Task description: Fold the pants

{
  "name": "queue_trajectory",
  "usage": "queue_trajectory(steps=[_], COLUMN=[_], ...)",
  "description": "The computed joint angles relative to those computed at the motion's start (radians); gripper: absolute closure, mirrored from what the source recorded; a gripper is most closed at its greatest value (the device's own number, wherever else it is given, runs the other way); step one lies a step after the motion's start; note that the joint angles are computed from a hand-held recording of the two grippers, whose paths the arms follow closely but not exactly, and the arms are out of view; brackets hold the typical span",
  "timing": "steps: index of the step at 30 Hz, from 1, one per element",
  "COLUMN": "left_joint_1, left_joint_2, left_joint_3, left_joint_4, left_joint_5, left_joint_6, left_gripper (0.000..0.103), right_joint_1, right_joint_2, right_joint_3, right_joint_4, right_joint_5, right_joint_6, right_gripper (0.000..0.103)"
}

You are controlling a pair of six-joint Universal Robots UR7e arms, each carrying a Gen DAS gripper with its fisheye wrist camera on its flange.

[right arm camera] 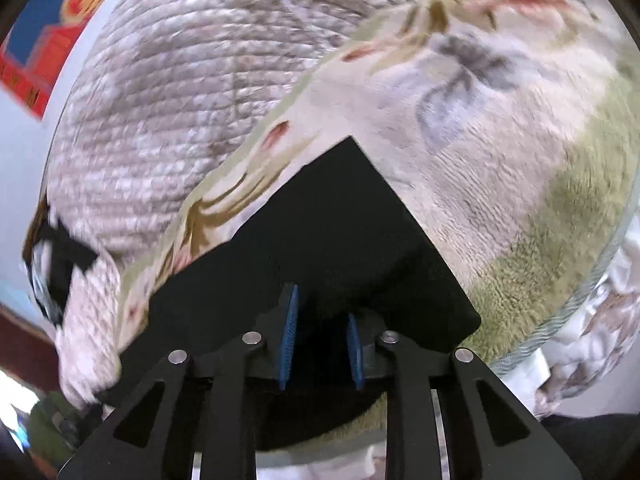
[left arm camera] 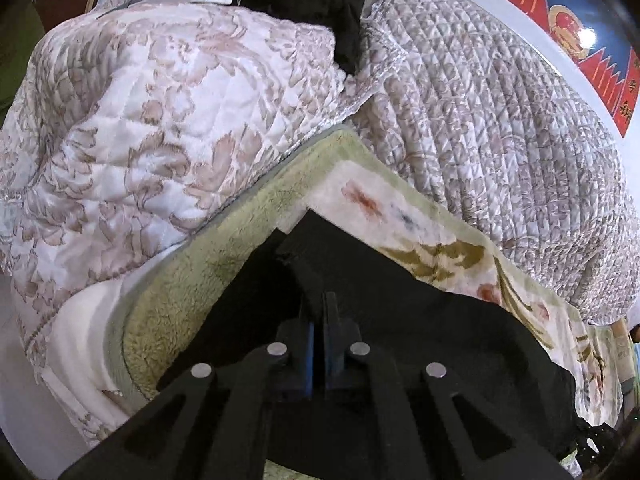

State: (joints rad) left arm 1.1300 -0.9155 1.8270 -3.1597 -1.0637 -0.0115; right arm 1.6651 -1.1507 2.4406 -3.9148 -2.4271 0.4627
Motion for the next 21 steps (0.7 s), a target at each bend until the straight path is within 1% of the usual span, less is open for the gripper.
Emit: queue_trajectory(steps=[2,3,4,7,10,11,13,14,15,16,19,21], left_joint_1=[0.003,0.004,0.004,-0.006,-0.021,-0.022,-0.01,-0.003,0.003,0.004,-0.001,-0.008], left_joint_2=[0.003,0.002,-0.003,-0.033,-0.067,-0.07,-0.062,-0.058,-0.054,-0.052,-0.052,-0.044], left_joint_3=[-0.003,-0.003,0.0,0.029,0.073,0.081,0.078,0.074,0.073,0.075,0.084,0.086], left_joint_4=[0.012,0.017,0.019,-0.015,-0.057,-0.051,0.011,0.05,0.071,0.074,0.05,0.034], left_joint_5=[0.006,0.006,0.007,0.0,0.029,0.049,0.08,0.091,0.096,0.101,0.109,0.125], left_joint_6=[-0.005,-0.008,-0.016,-0.021,-0.002,0.002,-0.024,-0.049,-0.063,-0.069,-0.053,-0.035], left_gripper=[0.099,0.099,0.099,0.099,0.099,0.099,0.099,0.099,0.099,0.099,0.099,0.099], right_joint_1=[-0.021,-0.025,-0.023,0.01,0.066,0.078,0.063,0.036,0.004,-0.009,0.01,0.014], right_joint_2=[0.003,0.012,0.015,0.016,0.009,0.007,-0.008,-0.027,-0.039,-0.038,-0.014,-0.012], right_joint_3=[0.007,0.009,0.009,0.008,-0.001,0.001,0.018,0.039,0.061,0.068,0.056,0.055], right_joint_4=[-0.031,-0.066,-0.078,-0.126,-0.15,-0.14,-0.086,-0.033,0.002,0.016,0.003,0.007], right_joint_5=[0.02,0.029,0.025,0.031,0.02,-0.001,-0.031,-0.022,0.008,0.015,-0.024,-0.032], right_joint_6=[0.018,0.003,-0.003,-0.047,-0.077,-0.073,-0.026,0.039,0.096,0.117,0.104,0.105], right_gripper=[0.08,0.082,0.091,0.094,0.094,0.094,0.094,0.094,0.094,0.094,0.094,0.094])
